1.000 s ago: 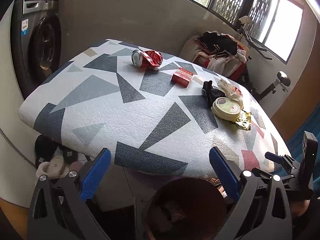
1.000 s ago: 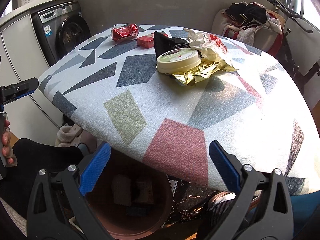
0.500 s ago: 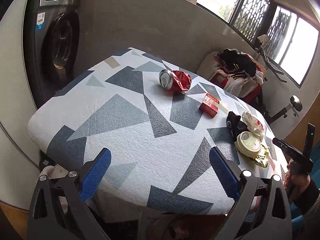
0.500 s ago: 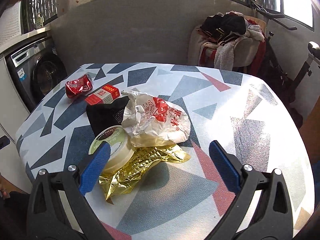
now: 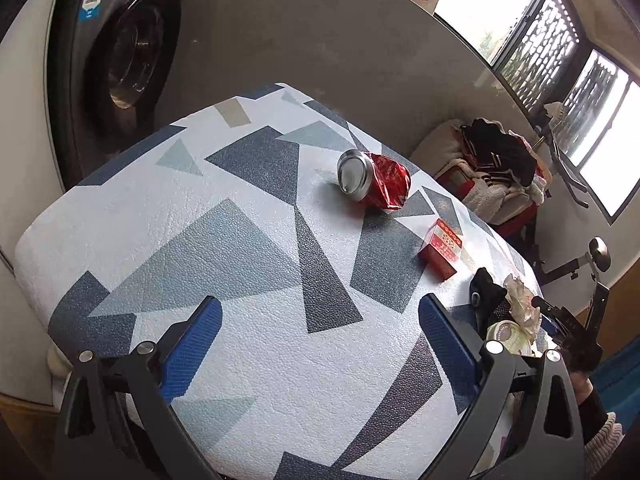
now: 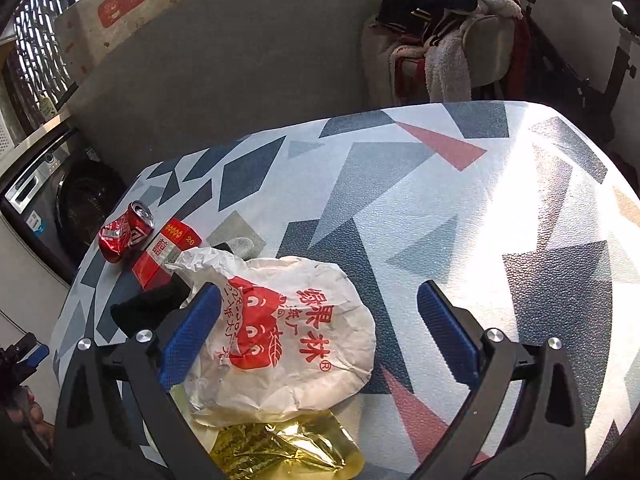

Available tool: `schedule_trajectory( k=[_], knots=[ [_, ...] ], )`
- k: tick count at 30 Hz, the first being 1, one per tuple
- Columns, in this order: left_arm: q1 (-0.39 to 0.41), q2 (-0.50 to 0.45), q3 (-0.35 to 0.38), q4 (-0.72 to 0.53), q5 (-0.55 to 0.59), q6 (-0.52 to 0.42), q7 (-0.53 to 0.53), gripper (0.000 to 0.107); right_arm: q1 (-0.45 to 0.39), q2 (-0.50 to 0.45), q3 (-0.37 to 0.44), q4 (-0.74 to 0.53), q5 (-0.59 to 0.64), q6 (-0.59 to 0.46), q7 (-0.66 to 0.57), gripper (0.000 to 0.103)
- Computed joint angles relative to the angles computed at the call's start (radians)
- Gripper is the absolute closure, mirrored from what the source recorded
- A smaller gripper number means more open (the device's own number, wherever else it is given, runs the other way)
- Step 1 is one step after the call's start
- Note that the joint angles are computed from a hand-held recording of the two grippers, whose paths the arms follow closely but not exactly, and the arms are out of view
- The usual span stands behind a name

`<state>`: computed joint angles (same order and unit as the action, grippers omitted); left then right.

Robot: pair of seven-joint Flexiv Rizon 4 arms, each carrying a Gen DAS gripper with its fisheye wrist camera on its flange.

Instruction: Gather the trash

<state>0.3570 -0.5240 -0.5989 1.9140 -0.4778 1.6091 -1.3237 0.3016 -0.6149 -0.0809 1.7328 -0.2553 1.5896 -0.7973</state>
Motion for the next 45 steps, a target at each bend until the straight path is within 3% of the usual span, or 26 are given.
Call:
schedule_trajectory(
  k=[2, 4, 6, 7, 12, 16, 20, 24, 27, 30, 32, 34, 38, 45],
  knots=[
    [0.022, -0.027, -0.041, -0.027, -0.022, -0.01, -0.008, 0.011, -0.082, -0.021, 0.111, -0.039, 0.009, -0.054, -0.048, 0.006],
    [0.024, -0.05, -0.053, -0.058, -0.037, -0.028, -0.019, 0.011, -0.129, -0.035, 0.177, -0.05, 0.032, -0.036, -0.091, 0.01],
    [-0.017, -0.067, -0.007, -0.108, -0.041, -0.063, -0.024, 0.011, -0.166, -0.045, 0.231, -0.055, 0.053, -0.016, -0.13, 0.028],
    [-0.053, -0.076, 0.033, -0.14, -0.041, -0.085, -0.026, 0.011, -0.175, -0.048, 0.25, -0.057, 0.07, -0.014, -0.153, 0.03],
    [-0.207, -0.151, 0.196, -0.331, -0.049, -0.182, -0.037, 0.011, -0.045, -0.019, 0.088, 0.016, 0.076, 0.114, -0.128, 0.037],
    [-0.369, -0.255, 0.427, -0.591, 0.018, -0.369, -0.162, 0.017, 0.114, -0.004, -0.104, 0.079, 0.136, 0.218, -0.106, 0.038],
    [-0.42, -0.385, 0.495, -0.84, 0.078, -0.466, -0.215, 0.019, 0.247, -0.007, -0.254, 0.109, 0.23, 0.25, -0.1, 0.038],
    [-0.475, -0.521, 0.601, -1.097, 0.17, -0.585, -0.358, 0.021, 0.295, -0.012, -0.305, 0.113, 0.266, 0.25, -0.126, 0.038],
    [-0.483, -0.602, 0.627, -1.24, 0.214, -0.657, -0.451, 0.025, 0.301, -0.011, -0.307, 0.112, 0.27, 0.244, -0.143, 0.038],
    [-0.478, -0.643, 0.623, -1.313, 0.243, -0.733, -0.503, 0.04, 0.277, -0.007, -0.278, 0.105, 0.264, 0.235, -0.153, 0.038],
    [-0.46, -0.618, 0.576, -1.245, 0.253, -0.674, -0.491, 0.066, 0.25, -0.006, -0.247, 0.098, 0.257, 0.229, -0.152, 0.038],
    [-0.438, -0.576, 0.523, -1.154, 0.233, -0.609, -0.448, 0.081, 0.215, -0.004, -0.208, 0.091, 0.246, 0.221, -0.148, 0.038],
    [-0.41, -0.473, 0.465, -0.969, 0.226, -0.544, -0.268, 0.084, 0.2, -0.002, -0.195, 0.085, 0.227, 0.197, -0.135, 0.038],
    [-0.324, -0.222, 0.352, -0.554, 0.137, -0.37, 0.028, 0.085, 0.271, 0.016, -0.282, 0.08, 0.161, 0.078, -0.079, 0.038]
  ],
)
